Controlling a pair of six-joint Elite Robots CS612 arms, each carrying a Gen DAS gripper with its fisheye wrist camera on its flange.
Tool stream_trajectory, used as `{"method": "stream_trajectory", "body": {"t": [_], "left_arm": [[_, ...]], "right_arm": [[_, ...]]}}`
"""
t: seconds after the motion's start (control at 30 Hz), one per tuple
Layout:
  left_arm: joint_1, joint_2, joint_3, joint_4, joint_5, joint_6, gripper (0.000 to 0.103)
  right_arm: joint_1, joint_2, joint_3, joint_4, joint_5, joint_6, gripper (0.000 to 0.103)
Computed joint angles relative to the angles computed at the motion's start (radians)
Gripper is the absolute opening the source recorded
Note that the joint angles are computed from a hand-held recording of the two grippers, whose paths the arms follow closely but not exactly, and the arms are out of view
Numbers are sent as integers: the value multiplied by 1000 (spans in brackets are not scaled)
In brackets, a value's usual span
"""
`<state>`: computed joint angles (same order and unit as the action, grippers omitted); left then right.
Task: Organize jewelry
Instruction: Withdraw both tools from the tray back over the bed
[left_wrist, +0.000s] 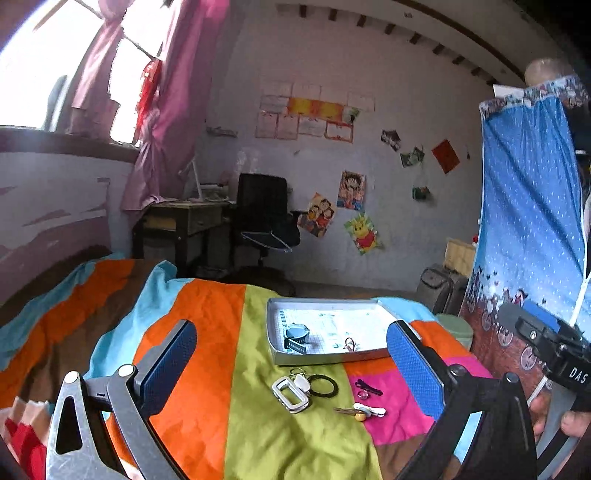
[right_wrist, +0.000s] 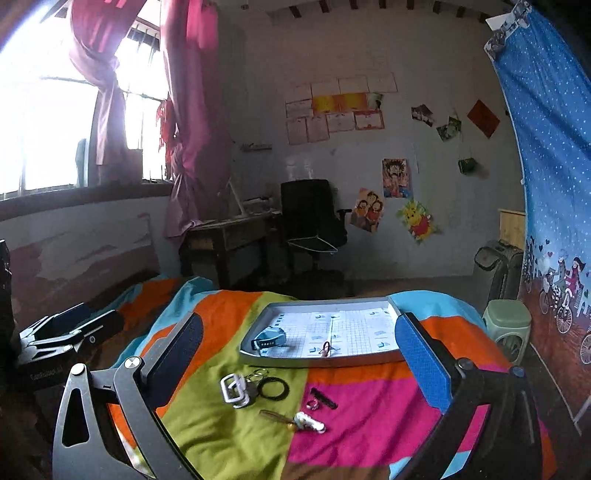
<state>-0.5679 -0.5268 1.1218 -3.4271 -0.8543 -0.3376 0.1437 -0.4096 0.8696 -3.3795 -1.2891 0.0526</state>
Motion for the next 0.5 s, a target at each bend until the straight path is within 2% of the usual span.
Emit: {"method": "stream_trajectory", "body": {"t": [0.07,0.17,0.37,0.5], "left_arm": [[-6,-7,27,-38,22,7,103],[-13,-12,49,-47,49,16,103],[-16,-19,82,18,52,-22,103],[-12,-23,103,62,36,-81,103]], "right_arm": [[-2,-19,47,-33,1,8,102],[-4,-33,95,-64,-3,19,102],[-3,-37,136,-53,-23,24,102],[-3,-28,139,-24,-32,4,102]]}}
